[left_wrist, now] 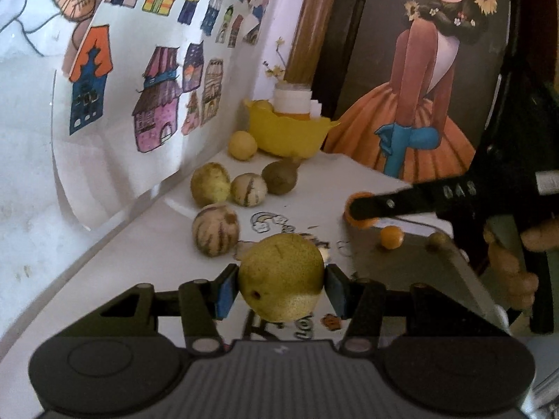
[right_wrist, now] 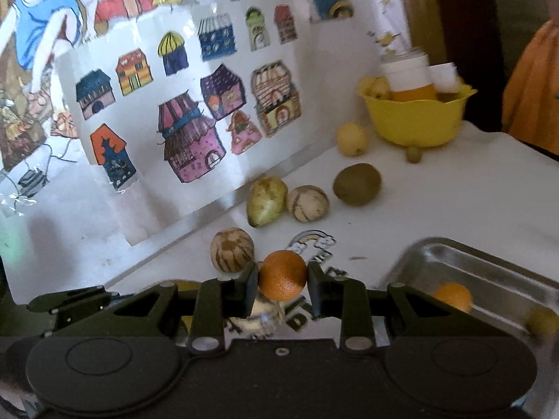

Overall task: Organize fruits
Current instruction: 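Carry the pear and orange into the metal tray and open both tools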

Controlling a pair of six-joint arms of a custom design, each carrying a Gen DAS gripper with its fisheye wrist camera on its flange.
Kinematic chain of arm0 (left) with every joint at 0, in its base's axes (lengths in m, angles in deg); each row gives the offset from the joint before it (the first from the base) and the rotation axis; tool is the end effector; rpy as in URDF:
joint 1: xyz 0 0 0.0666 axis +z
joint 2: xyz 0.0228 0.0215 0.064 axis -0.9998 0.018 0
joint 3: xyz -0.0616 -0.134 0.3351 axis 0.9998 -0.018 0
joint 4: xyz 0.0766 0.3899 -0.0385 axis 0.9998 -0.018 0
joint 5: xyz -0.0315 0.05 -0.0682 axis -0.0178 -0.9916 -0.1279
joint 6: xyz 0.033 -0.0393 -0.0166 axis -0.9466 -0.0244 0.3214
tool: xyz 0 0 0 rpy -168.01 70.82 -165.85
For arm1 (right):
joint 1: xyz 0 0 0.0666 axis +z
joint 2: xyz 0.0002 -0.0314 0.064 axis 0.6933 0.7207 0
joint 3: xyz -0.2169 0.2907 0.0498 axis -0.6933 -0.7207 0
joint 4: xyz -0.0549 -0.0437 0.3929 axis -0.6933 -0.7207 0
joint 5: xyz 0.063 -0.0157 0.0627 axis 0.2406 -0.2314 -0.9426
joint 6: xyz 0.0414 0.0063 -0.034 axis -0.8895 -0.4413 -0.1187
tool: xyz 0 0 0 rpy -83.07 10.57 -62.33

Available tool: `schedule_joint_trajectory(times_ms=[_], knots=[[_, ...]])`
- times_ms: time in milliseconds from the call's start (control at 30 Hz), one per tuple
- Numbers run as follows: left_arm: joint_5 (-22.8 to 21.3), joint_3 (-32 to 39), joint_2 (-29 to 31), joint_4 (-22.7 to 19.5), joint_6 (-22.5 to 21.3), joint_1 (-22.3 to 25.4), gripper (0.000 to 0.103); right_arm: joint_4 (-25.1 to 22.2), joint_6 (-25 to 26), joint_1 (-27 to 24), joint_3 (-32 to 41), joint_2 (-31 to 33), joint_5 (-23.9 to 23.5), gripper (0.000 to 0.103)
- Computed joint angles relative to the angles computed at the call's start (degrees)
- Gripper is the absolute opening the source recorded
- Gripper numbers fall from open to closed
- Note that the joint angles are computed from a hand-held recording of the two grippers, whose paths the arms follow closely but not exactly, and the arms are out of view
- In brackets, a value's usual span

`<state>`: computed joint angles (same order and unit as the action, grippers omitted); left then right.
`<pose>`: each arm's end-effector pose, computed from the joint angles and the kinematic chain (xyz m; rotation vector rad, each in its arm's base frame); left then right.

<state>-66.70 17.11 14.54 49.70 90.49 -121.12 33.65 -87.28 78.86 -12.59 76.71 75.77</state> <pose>0.3896 -0.2486 0.4124 0.4148 2.1067 -0.5422 0.3870 0.2650 0.4397 -0.1049 2.2344 0.4675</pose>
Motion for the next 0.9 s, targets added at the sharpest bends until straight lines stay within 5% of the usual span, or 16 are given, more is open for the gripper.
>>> schedule_joint_trajectory(times_ms=[467, 900], knots=[[0.8, 4.0, 5.0, 2.6, 3.3, -6.0, 0.057, -1.7, -5.4, 2.2, -15.0, -15.0, 13.5, 0.032], [2.1, 13.2, 14.6, -0.1, 3.9, -9.8, 0.057, -2.8, -0.8, -0.1, -21.0, -18.5, 23.8, 0.032]])
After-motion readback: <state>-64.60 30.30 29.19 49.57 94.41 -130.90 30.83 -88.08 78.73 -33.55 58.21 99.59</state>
